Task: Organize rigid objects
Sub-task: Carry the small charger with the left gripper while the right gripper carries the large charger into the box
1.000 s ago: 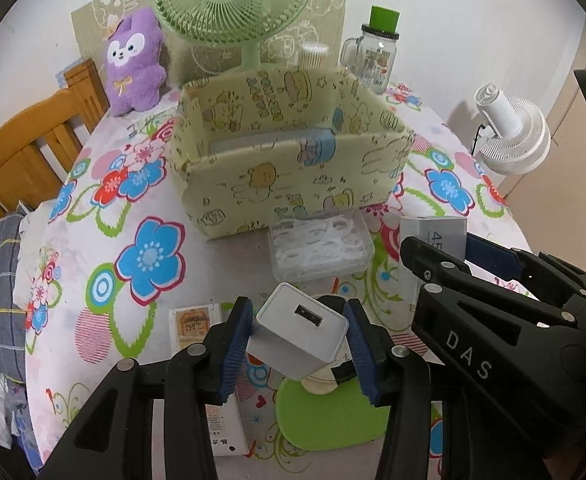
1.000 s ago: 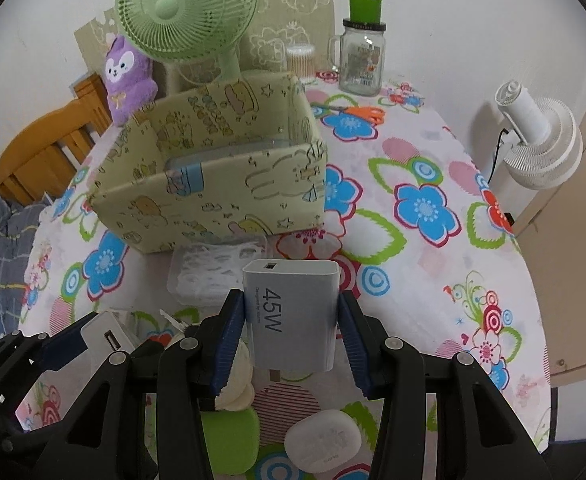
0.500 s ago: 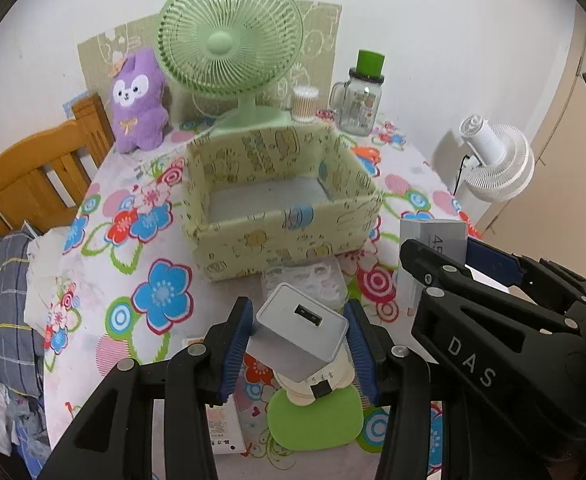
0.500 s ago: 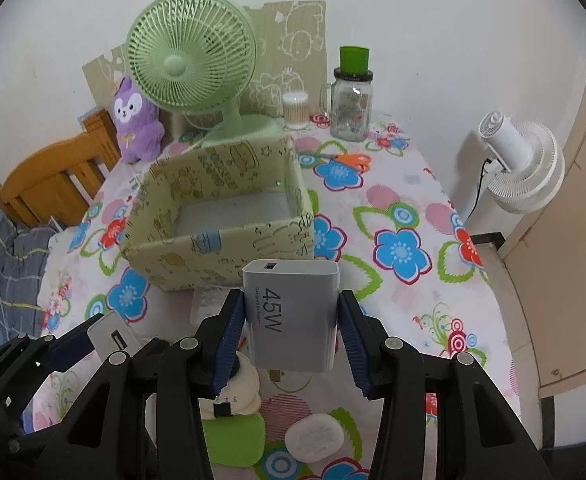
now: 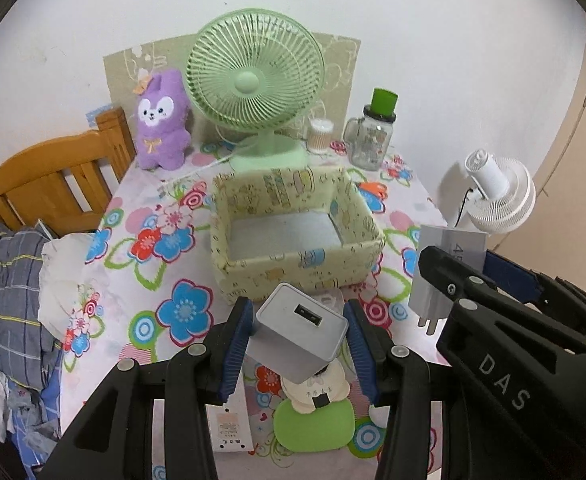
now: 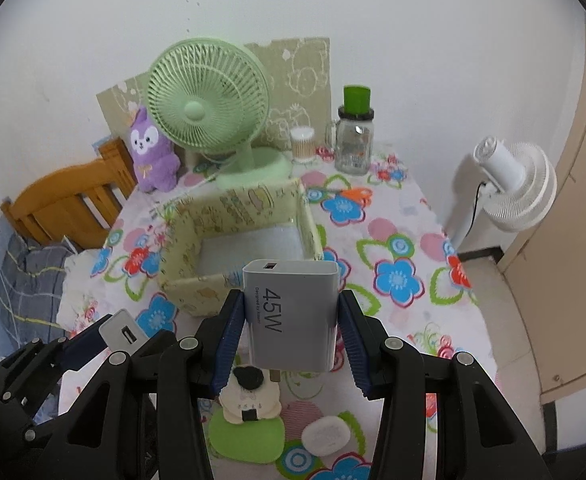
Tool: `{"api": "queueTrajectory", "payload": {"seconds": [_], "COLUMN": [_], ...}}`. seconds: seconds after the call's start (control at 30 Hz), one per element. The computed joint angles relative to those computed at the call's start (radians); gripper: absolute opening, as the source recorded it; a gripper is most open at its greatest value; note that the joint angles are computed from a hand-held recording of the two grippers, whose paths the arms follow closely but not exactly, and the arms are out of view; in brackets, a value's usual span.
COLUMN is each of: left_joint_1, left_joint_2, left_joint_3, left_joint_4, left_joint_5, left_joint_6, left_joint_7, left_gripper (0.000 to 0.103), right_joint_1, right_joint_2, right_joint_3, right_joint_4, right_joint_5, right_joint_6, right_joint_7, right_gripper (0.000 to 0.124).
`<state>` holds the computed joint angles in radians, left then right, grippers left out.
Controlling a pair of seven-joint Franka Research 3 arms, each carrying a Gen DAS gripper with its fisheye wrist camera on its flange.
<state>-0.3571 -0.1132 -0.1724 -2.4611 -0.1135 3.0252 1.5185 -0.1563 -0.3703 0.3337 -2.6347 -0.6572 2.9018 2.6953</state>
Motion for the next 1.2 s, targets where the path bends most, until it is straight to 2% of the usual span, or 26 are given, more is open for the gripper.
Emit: {"api": "queueTrajectory", "payload": {"seconds": [0.07, 0.3, 0.43, 0.63, 1.2], "left_joint_1": [-0.002, 0.048, 0.037, 0.054, 0.07], "left_joint_2": [-0.01, -0.038, -0.043, -0.052, -0.01], "left_joint_3": [0.004, -0.029, -0.015, -0.024, -0.033], "left_joint_4": [0.004, 0.012, 0.022, 0.027, 0.1], "left_joint_5": [-0.013, 0.122, 0.128, 0.187, 0.249], "left_joint_6": [-0.007, -0.02, -0.031, -0.027, -0.075], "left_joint_7": [0.001, -0.131, -0.153, -0.205, -0.232], "left_gripper": [0.048, 0.048, 0.048, 0.048, 0.048], "right_joint_1": [-0.004, 0.003, -0.005, -0.022, -0.082], "right_joint_2": [-0.015, -0.05, -0.069, -0.092, -0.072], "right_joint_3": [0.006, 0.002, 0.01, 0.028, 0.061], "right_joint_4": [0.006, 0.015, 0.019, 0.015, 0.045], "right_joint_5": [-0.011, 0.005, 0.019, 0.033, 0.062], "right_joint_6": [-0.006, -0.017, -0.021, -0.017, 0.006], "right_joint_7": [0.003, -0.011, -0.026, -0.036, -0.05], "right_gripper": [0.051, 0.051, 0.051, 0.051, 0.051]}}
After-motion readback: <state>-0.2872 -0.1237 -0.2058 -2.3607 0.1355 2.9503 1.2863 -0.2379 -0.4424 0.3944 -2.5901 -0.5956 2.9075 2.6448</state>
